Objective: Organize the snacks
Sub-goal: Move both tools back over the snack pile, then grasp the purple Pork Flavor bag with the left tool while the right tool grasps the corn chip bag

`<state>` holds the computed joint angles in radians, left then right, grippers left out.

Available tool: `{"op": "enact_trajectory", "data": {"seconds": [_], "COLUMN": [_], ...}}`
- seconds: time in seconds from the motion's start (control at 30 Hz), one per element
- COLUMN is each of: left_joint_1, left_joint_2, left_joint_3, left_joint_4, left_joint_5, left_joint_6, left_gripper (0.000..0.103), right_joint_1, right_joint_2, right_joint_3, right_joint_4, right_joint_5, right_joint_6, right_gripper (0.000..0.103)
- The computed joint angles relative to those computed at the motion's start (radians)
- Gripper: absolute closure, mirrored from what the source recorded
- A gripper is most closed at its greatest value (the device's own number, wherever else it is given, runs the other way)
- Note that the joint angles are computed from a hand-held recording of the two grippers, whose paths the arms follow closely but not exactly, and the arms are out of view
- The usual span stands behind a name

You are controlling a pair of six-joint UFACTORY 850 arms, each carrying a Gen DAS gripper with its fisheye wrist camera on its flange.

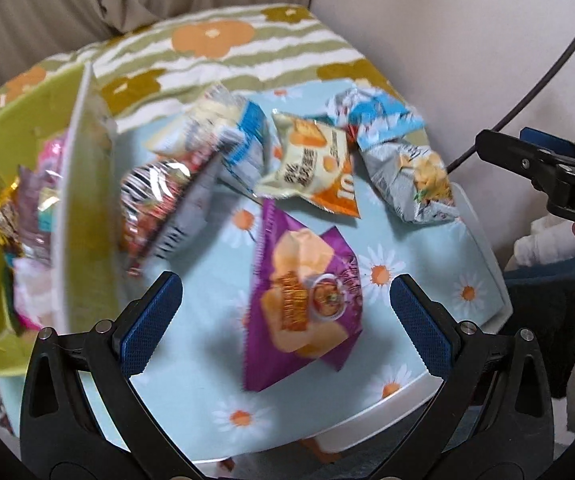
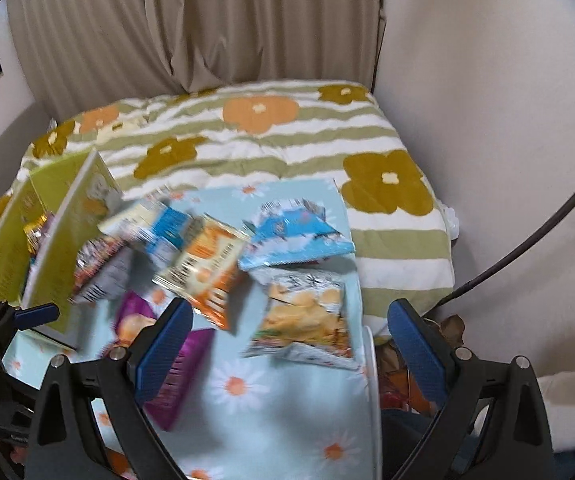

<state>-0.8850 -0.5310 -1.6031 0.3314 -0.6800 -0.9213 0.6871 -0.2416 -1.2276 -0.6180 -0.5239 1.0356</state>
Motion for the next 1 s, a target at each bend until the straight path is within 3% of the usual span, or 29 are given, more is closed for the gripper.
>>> {"op": "enact_trajectory", "data": {"seconds": [0.17,0.4,0.6,0.73,1.0], "left_joint_1": [-0.015,-0.018,-0.013,-0.008,-0.016], "left_joint_2": [-0.08,-0.138,-0.159,-0.174,-0.17], "left_joint_3": [-0.061,-0.091,-0.083,-0.085,-0.071], "left_joint_4": [0.002,-0.019,-0.041,-0.058,-0.022], "left_joint_5": [-0.061,-0.107,-0.091,-0.08,-0.058], "left_joint_6": [-0.061,-0.083,-0.093,-0.088,-0.129], "left_gripper": [0.0,0.0,0.0,0.015,0.026], "right_joint_1": [-0.06,-0.093,-0.103,-0.115,-0.125], "right_joint_2": [-0.04,-0.115,-0.164,-0.188,-0.224], "right_joint_3": [0.012,-0.014,-0.035,-0.047,-0.074], "right_joint_4": [0.145,0.276,0.318,0.361,0.396], "right_joint_5": [0.076,0.114,0.121,0.125,0.126], "right_joint_6": [-0.196,-0.378,-0.435,-0.475,-0.526], "right_gripper": [0.006,0.006,0.006,0.006,0.006]}}
